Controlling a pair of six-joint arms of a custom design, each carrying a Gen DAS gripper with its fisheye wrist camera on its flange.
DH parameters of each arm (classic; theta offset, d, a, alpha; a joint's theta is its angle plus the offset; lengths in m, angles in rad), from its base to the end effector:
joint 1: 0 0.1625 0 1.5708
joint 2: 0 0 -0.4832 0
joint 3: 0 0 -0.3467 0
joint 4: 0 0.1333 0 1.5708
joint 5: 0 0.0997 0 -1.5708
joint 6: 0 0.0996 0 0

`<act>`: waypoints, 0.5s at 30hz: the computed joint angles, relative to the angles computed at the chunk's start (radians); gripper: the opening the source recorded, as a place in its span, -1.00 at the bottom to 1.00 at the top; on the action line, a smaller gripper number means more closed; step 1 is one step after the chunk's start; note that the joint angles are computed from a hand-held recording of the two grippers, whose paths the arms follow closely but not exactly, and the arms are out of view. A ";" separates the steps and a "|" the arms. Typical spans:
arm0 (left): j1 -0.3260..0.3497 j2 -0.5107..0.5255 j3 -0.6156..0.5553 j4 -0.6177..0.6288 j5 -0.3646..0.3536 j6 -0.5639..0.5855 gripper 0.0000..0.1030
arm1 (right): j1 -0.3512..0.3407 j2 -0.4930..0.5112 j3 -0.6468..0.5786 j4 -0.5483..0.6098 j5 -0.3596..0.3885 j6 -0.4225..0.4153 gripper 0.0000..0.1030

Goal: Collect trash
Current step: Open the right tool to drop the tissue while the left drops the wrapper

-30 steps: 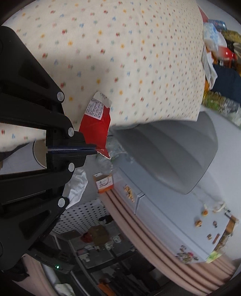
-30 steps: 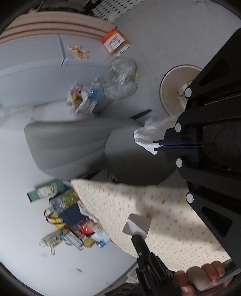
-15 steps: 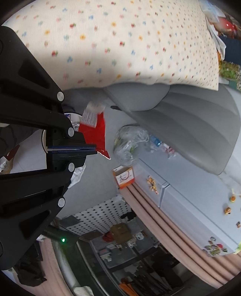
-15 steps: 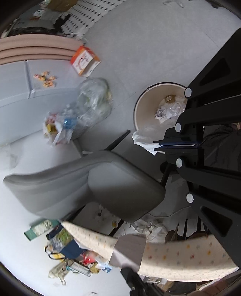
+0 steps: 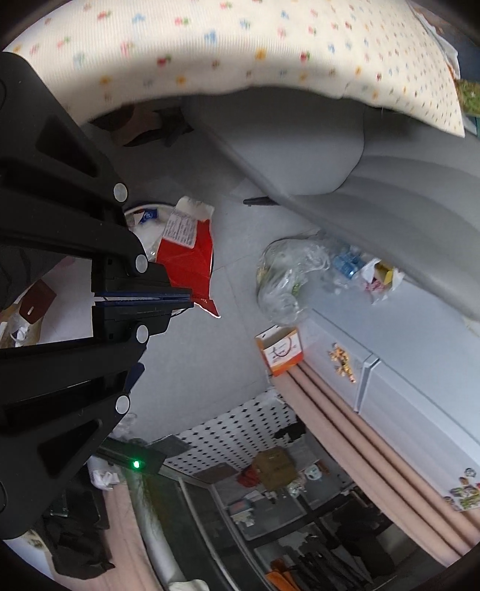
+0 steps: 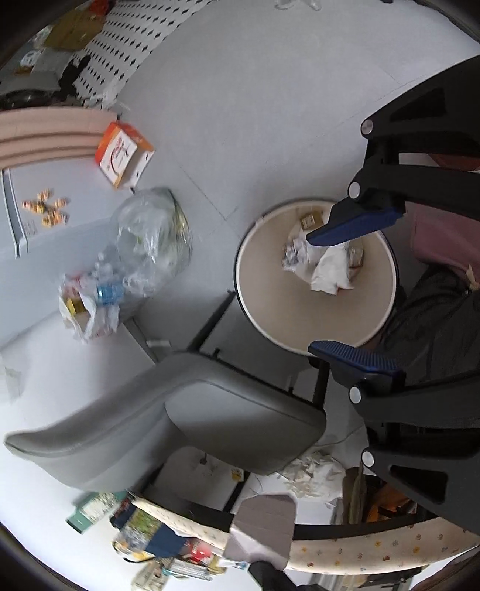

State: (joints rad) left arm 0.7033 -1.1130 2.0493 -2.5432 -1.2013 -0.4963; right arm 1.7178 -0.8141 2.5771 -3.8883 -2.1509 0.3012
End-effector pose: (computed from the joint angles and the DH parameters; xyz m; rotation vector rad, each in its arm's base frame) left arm -0.2887 -0.4667 0.2275 0.5171 2.8061 -0.3761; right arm 0.1356 -0.3783 0.1552 -0.4144 -2.5383 0.8810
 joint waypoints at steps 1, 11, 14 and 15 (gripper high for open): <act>-0.001 0.010 -0.001 -0.002 -0.007 0.001 -0.97 | -0.007 -0.008 0.011 -0.010 0.000 0.002 0.04; -0.003 0.085 -0.001 -0.016 -0.068 -0.004 0.31 | -0.013 -0.099 0.086 -0.071 -0.036 -0.005 0.04; -0.005 0.075 0.006 -0.020 -0.059 -0.005 0.35 | -0.002 -0.114 0.093 -0.073 -0.043 -0.007 0.04; -0.004 0.072 0.005 -0.015 -0.059 -0.007 0.38 | 0.003 -0.117 0.092 -0.070 -0.044 -0.006 0.04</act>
State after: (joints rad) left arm 0.6991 -1.0405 2.0540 -2.5586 -1.2603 -0.5037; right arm 1.7205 -0.9309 2.6690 -3.9582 -2.1953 0.2949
